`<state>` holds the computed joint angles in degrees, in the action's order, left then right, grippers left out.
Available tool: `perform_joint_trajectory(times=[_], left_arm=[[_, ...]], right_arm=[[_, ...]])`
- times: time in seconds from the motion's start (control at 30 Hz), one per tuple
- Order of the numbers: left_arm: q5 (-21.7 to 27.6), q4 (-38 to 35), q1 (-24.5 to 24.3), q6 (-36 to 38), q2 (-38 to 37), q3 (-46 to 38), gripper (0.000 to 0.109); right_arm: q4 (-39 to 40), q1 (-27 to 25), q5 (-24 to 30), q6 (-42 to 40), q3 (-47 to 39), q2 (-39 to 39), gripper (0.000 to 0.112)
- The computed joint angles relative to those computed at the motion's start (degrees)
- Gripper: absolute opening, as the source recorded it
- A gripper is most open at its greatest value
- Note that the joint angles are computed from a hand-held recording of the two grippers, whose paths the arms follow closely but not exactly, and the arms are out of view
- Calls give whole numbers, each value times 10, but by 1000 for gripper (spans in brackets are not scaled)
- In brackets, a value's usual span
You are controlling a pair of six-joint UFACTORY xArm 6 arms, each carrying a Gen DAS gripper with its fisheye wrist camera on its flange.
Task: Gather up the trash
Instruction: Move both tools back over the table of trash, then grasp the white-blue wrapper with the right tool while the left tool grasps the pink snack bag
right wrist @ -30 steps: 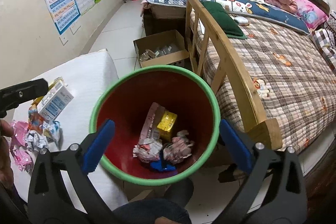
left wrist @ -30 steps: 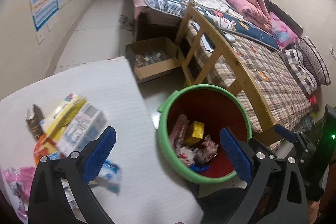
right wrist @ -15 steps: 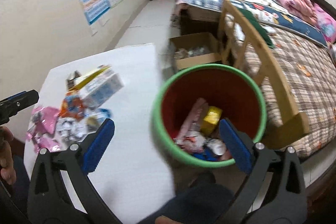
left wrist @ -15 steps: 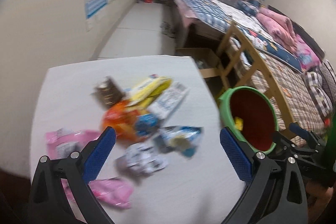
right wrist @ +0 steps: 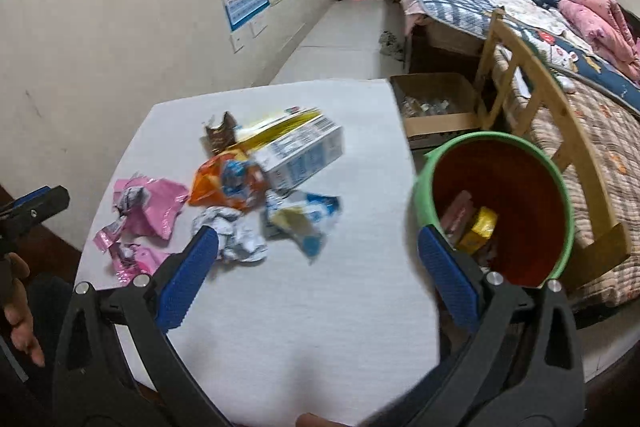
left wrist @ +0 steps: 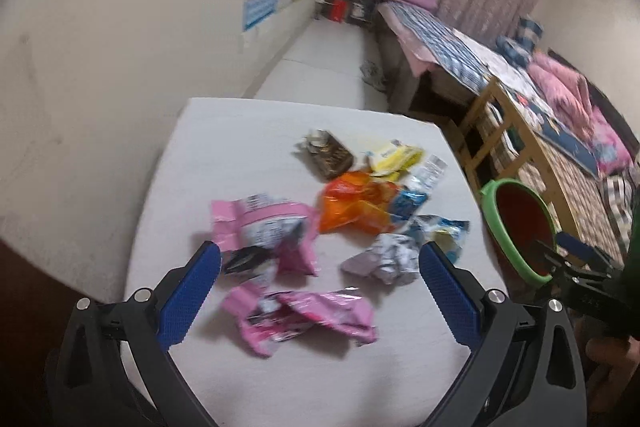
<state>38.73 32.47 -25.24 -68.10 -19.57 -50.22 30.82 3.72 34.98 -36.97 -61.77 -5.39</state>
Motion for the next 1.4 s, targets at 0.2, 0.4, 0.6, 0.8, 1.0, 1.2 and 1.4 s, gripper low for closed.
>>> perform_joint_trajectory(times=[0.2,0.4,0.6,0.8,1.0,1.2,1.4], left_arm=[[-2,-49,28,29,-51,60,95],[-41,-66,45,67,-33,66,95],[-68,-114,74,112,25,43,95],[-76,-153,95,158,95,4,94],[-74,-176,107,193,153,-35,93],[-73,-195,118,211,192,-57,86],[-101,-205,125,224,195,-50,82]], right_arm=[[-35,24,-2,18,18,-10,98],[-47,32,14,32,-3,18,98],[-72,34,12,54,-44,70,98],[-107,35,21,91,-93,138,98],[-118,36,30,110,-133,189,98],[-120,40,47,122,-168,229,97],[-111,42,73,118,-184,246,75]])
